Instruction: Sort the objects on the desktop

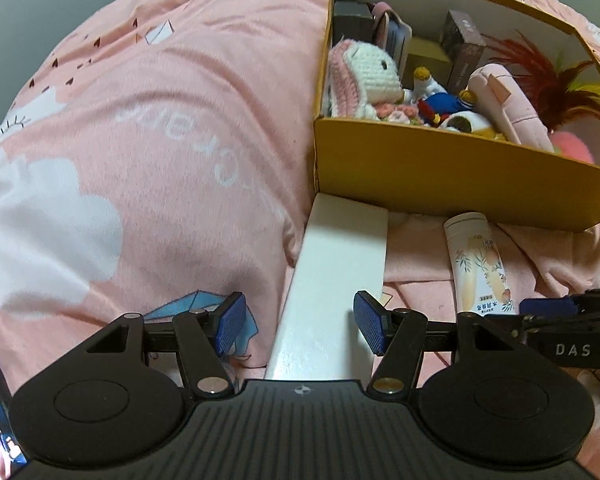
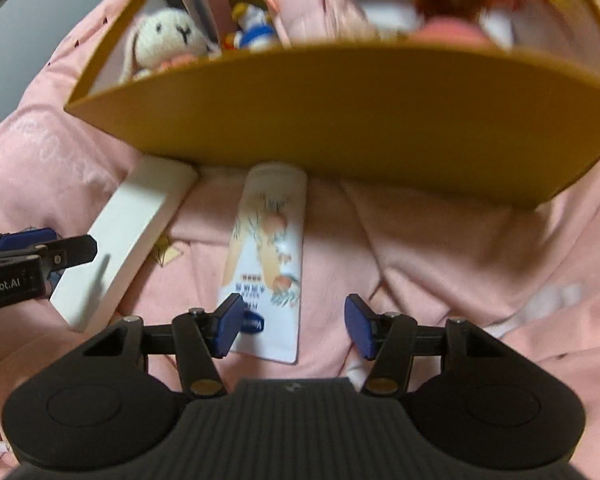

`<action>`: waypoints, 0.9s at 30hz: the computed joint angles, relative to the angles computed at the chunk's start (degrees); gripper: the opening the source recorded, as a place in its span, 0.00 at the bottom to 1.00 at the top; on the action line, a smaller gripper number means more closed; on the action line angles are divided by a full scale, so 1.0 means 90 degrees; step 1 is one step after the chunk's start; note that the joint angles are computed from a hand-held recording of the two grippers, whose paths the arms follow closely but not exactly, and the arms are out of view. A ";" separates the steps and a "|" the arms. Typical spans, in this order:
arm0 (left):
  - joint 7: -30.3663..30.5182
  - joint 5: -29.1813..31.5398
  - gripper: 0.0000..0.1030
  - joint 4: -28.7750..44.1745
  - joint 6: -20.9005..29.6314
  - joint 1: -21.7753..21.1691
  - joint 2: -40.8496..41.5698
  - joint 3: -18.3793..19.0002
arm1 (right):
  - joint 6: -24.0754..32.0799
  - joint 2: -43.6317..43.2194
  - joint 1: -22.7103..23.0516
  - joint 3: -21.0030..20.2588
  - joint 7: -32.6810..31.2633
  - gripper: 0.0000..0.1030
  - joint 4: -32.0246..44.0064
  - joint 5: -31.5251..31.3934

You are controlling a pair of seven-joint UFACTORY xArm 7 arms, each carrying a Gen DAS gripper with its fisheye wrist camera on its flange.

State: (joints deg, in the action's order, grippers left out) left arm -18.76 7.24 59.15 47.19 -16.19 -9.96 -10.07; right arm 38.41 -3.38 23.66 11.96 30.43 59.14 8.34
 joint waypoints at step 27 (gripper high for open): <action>0.0043 -0.0083 0.68 0.0078 0.0142 -0.0013 0.0124 0.0032 | -0.0532 -0.0106 0.0208 0.0344 0.0326 0.13 0.0157 -0.1812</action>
State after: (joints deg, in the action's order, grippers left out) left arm -18.37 6.49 59.85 48.47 -16.31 -8.84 -9.78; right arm 33.63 -4.34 25.53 15.05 33.36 60.55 -7.97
